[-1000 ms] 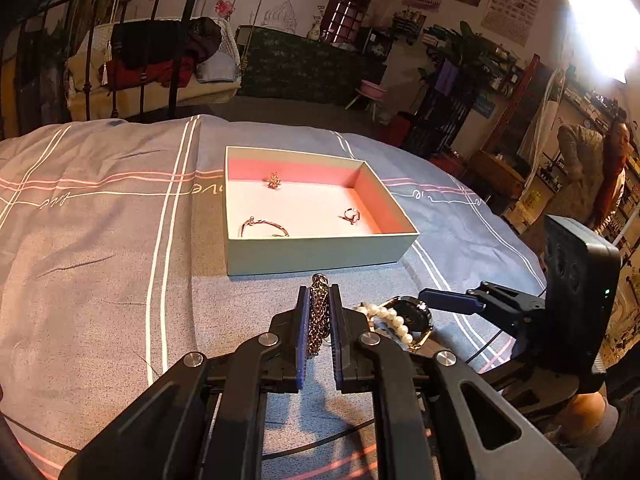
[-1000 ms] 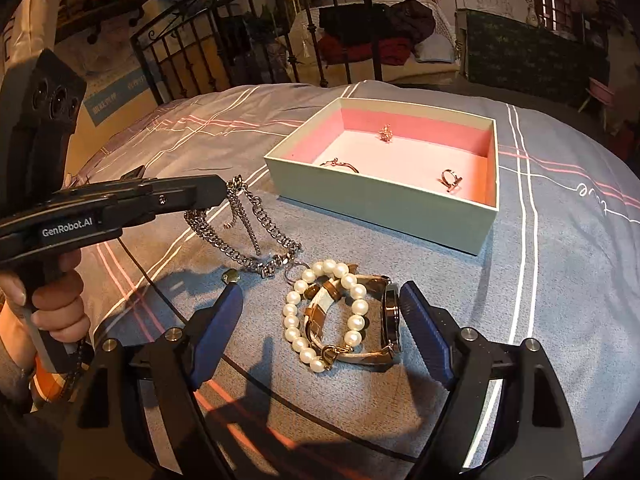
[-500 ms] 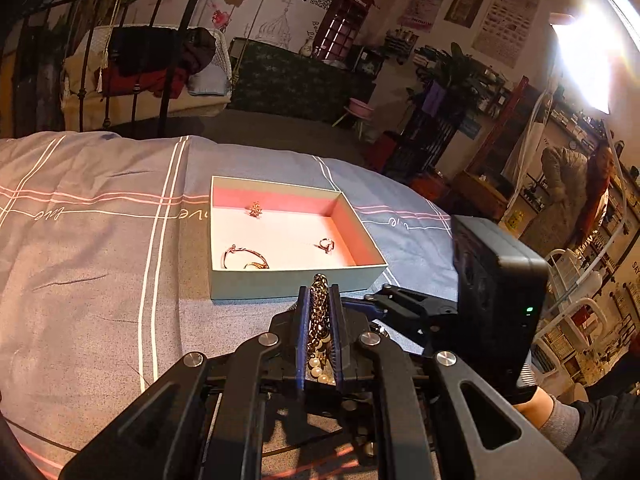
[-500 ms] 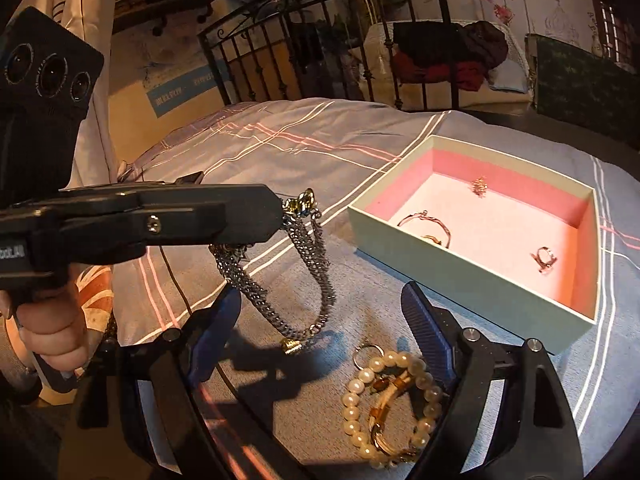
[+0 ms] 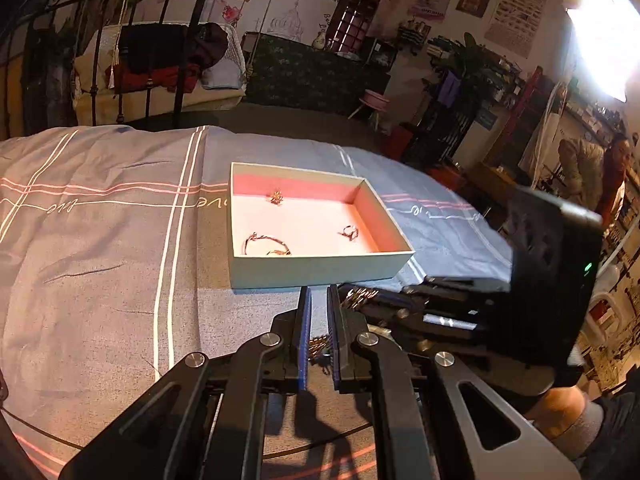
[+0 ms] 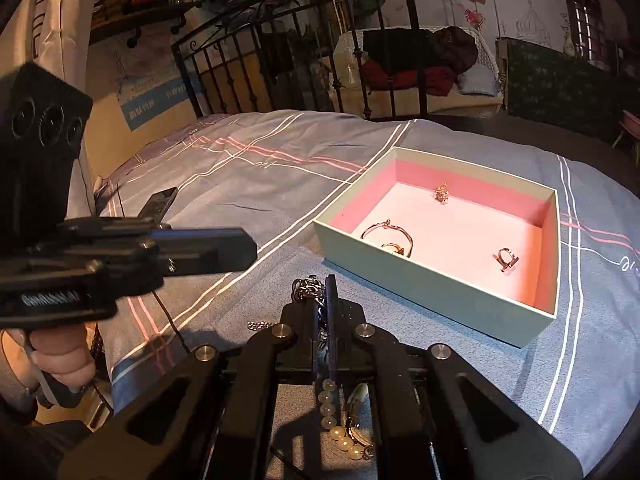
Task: Organize jewelry
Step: 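Lift the chain with the left tool while the right tool grasps its other end, then carry the chain into the green box with both tools and open them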
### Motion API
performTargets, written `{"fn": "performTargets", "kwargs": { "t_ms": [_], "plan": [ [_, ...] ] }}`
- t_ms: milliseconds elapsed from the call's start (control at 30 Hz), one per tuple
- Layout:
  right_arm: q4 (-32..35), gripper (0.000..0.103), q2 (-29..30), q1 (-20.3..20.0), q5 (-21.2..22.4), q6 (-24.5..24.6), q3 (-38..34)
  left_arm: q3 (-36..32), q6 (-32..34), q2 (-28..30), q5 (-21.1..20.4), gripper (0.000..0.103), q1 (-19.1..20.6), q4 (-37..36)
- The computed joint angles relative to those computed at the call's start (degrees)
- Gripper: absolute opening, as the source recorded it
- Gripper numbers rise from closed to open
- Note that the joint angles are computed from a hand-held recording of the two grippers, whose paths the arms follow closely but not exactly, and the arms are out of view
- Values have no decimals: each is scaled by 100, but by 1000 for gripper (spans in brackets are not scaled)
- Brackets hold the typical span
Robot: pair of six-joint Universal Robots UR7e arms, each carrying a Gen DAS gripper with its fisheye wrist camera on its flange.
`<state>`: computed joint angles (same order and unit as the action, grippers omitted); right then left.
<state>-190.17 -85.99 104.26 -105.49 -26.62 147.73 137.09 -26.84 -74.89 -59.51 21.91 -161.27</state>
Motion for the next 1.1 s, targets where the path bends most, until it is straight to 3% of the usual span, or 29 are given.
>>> {"fn": "performTargets", "kwargs": {
  "t_ms": [67, 133, 200, 333, 433, 500, 533, 800, 1100],
  "plan": [
    [100, 4, -101, -9, 2, 14, -28, -2, 67, 119, 92, 8, 5, 306],
    [146, 4, -150, -12, -11, 24, -41, 11, 21, 254, 228, 16, -9, 630],
    [208, 4, -150, -15, -41, 61, -71, 66, 30, 352, 166, 42, 26, 569],
    [290, 4, -172, -10, -28, 57, -84, 109, 202, 579, 153, 60, 19, 64],
    [360, 4, -200, -3, 71, 71, -110, -20, 381, 855, 104, 56, 159, -122],
    [365, 4, -197, 7, 66, 80, -101, -146, 547, 984, -179, 18, 379, -221],
    [347, 4, -186, 11, 23, 81, -97, -195, 594, 1023, -318, 12, 480, -243],
    [170, 4, -278, 143, -345, 112, -183, -306, 730, 680, -295, 9, 392, -413],
    [432, 4, -216, 541, -1129, -65, -985, -1292, 1282, 956, 148, 9, 331, -425]
  ]
}}
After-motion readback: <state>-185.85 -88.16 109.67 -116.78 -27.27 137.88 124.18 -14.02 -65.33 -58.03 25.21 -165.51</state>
